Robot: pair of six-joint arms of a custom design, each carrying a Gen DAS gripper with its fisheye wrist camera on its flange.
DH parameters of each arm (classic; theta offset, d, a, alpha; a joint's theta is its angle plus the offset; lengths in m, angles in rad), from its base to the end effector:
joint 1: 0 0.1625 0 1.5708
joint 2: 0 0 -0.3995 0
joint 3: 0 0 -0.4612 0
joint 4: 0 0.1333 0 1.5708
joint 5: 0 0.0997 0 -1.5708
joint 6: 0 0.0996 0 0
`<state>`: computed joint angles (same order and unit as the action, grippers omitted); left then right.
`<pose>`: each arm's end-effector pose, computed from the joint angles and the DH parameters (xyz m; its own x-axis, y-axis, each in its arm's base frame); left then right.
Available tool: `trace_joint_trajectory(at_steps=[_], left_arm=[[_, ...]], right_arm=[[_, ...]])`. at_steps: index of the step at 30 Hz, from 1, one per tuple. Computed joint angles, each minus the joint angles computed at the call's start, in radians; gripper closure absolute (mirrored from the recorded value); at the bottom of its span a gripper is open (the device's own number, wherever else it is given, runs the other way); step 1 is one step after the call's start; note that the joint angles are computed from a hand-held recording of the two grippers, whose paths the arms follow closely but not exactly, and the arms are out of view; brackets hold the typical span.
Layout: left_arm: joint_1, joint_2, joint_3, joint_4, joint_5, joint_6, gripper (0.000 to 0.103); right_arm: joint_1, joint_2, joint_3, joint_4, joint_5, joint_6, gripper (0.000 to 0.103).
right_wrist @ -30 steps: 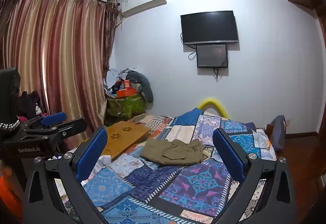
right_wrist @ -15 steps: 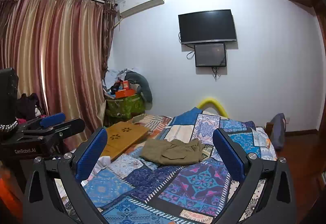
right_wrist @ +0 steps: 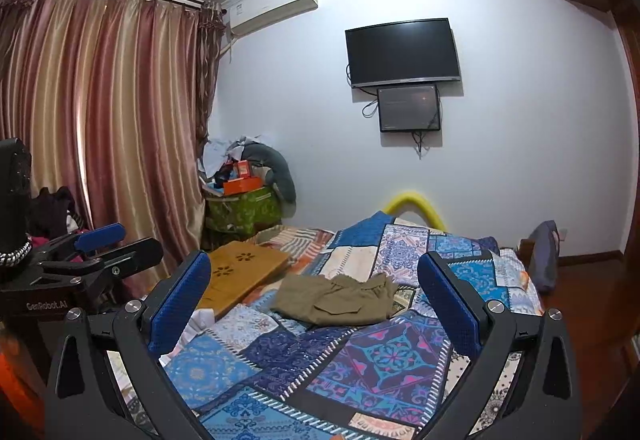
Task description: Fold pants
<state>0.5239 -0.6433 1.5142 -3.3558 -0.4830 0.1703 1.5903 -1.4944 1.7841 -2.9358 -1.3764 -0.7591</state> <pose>-0.5076 -0.5491 0.1001 -0.7379 0.1023 -0.6671 0.6633 0.2923 -0.6889 0.1643 -0.6028 0.4703 -0.7029 -0.4643 0.5389 -0.6796 0.2148 -0.7014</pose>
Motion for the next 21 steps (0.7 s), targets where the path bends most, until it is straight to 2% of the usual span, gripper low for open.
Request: trace_joint_trajectory(at_steps=[21], left_arm=[[0.006,0.013,-0.018,0.045,-0.012,0.001,0.0]], right_arm=[[-0.004,0.003,-0.004,0.001,-0.002,0.012,0.0]])
